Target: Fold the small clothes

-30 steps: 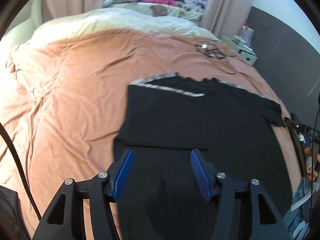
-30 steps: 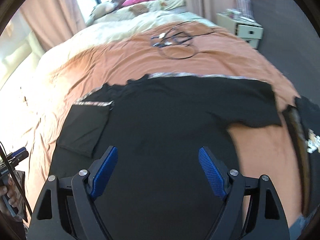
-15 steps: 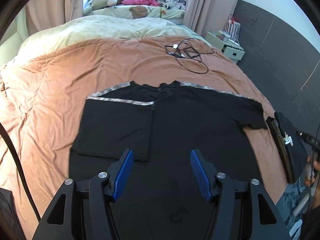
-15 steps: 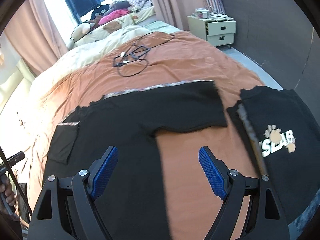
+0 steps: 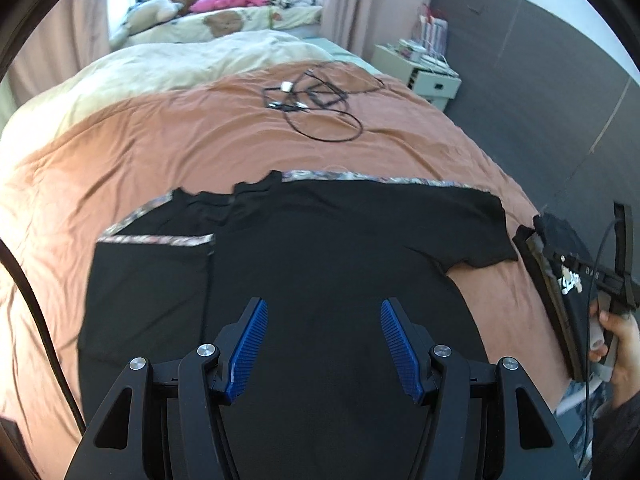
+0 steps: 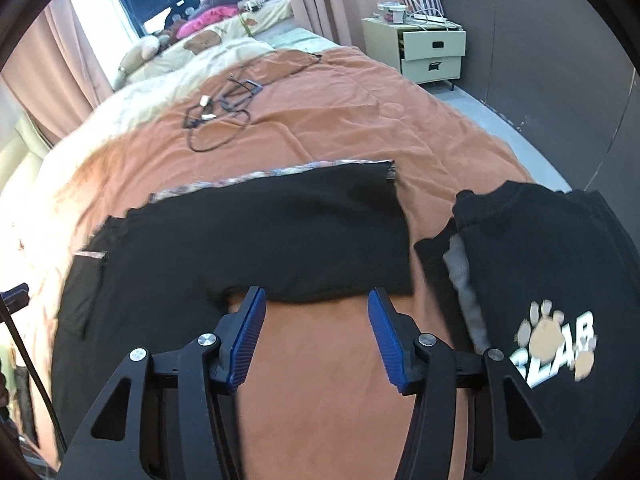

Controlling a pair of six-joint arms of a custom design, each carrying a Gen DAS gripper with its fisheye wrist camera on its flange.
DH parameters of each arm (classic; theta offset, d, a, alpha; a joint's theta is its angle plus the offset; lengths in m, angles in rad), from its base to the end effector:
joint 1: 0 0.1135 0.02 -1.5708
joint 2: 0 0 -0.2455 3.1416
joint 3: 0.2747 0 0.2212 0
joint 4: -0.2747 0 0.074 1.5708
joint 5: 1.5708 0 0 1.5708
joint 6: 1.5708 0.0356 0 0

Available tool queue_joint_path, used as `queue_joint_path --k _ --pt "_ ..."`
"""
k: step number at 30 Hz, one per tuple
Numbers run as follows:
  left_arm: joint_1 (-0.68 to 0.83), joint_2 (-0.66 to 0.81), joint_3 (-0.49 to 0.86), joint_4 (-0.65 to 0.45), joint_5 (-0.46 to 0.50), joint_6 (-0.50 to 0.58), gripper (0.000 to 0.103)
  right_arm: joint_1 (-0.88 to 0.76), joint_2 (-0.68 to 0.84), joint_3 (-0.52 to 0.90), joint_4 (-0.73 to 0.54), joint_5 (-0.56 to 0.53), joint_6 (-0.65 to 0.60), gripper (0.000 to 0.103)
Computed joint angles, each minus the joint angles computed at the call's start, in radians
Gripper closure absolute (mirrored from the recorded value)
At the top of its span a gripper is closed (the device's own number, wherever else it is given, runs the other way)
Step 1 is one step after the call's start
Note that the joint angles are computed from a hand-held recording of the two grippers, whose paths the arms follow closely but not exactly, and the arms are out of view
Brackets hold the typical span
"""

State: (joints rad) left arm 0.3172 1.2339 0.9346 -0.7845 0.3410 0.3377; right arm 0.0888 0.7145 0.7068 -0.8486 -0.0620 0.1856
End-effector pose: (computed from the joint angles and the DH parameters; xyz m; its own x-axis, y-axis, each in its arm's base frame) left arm 0.2035 0.0543 0.2447 -0.8404 0.0528 -0.5395 0.1412 0.9822 -0.1238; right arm 0.1190 0.0128 0.2500 -0.7633 0.1170 -0.6353 0.0121 0.9859 0.1669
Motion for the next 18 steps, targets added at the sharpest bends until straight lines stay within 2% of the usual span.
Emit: queue_joint_path --k 3,7,11,12,14,18 --pt "-0.093 0.071 -0.025 0.106 -0.041 -0.04 0.043 0.006 0.127 -0.017 0.114 0.053 -0.018 0.052" --pt "-0.214 0.185 -0.036 0.222 -0.101 -0.108 0.059 0.022 0.322 -0.012 0.271 0.125 -0.035 0.052" --pt "-0.284 0.298 -0.032 0.353 -0.098 -0.144 0.061 0.015 0.494 0.013 0.398 0.166 -0.051 0.056" --pt "-0.291 0.328 -0.026 0.377 -0.093 -0.157 0.061 0.02 0.546 0.024 0.43 0.192 -0.054 0.056" --pt "-0.306 0.405 -0.002 0.42 -0.088 -0.182 0.07 0.029 0.623 0.034 0.482 0.242 -0.057 0.056" --pt "-0.323 0.547 0.049 0.499 -0.076 -0.224 0.072 0.058 0.783 0.083 0.537 0.347 -0.022 0.059"
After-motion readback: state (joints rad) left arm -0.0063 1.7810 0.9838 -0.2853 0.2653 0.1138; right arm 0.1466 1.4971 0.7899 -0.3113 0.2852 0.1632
